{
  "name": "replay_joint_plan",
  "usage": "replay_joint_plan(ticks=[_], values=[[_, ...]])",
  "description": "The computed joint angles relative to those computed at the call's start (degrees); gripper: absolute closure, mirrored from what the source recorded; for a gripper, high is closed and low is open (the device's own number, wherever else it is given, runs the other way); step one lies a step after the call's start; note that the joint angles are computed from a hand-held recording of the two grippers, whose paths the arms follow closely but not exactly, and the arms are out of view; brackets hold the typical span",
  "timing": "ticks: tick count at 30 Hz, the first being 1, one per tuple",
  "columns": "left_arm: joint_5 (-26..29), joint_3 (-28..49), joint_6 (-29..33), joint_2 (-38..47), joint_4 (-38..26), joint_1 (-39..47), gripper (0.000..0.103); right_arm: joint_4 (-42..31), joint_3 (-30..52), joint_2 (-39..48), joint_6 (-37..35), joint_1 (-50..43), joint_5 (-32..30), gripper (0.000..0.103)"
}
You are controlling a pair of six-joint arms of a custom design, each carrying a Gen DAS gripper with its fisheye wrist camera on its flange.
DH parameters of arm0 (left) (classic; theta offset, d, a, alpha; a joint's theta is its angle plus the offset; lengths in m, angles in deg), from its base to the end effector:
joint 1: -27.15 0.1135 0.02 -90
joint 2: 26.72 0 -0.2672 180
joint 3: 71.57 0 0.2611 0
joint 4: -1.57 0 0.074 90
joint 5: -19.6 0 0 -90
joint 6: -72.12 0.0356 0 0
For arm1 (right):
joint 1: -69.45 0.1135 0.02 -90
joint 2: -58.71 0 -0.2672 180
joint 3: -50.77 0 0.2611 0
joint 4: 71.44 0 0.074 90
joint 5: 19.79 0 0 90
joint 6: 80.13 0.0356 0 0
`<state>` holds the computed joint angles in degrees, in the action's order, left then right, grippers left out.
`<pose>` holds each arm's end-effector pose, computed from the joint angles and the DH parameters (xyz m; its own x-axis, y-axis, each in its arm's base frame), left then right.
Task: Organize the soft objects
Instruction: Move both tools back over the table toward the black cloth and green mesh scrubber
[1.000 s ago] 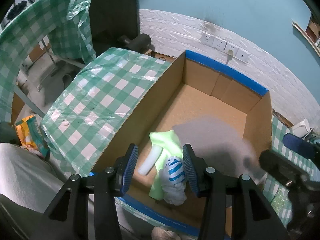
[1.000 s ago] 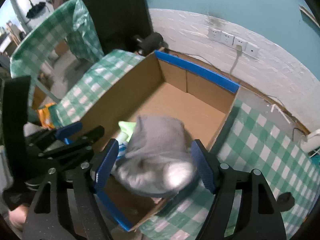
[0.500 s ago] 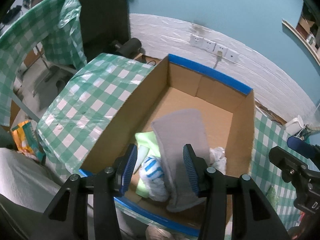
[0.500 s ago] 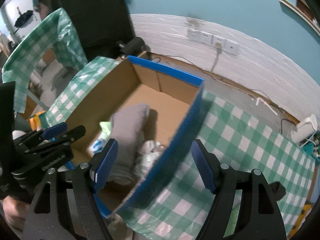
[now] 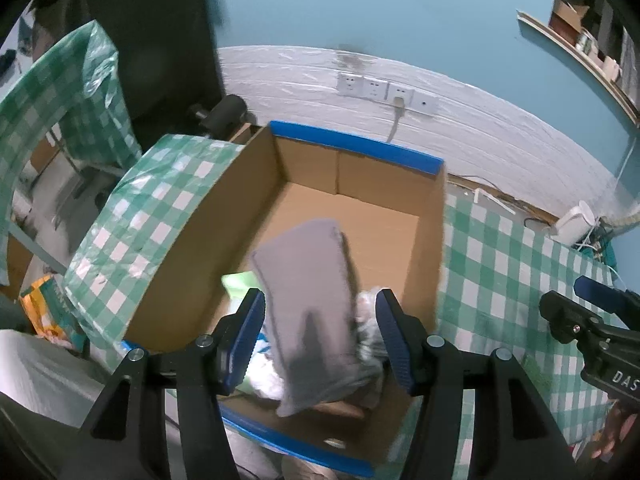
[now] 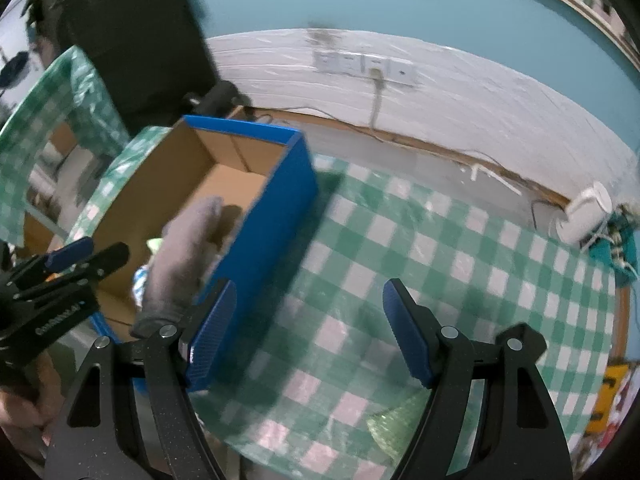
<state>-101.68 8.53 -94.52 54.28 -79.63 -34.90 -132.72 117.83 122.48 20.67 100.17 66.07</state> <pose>0.1352 -0.2154 0.2699 -0.8093 -0.2489 -0.5321 -0.2850 0.9584 -0.0149 0.1883 0.1149 0.2753 -0.8177 -0.2685 -0.5092 -0.3962 0.9042 0.1595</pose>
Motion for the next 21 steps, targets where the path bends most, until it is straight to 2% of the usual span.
replay_joint_plan(ticks=[14, 21], values=[[0.1, 11.5, 3.6, 12.4, 0.3, -3.3, 0.031, -2.9, -5.3, -5.9, -9.2, -19.4, -5.5, 0.027], [0.9, 18.9, 7.3, 20.6, 0.0, -4.0, 0.03, -3.2, -7.4, -6.5, -15.6, -29.6, -7.2, 0.027]])
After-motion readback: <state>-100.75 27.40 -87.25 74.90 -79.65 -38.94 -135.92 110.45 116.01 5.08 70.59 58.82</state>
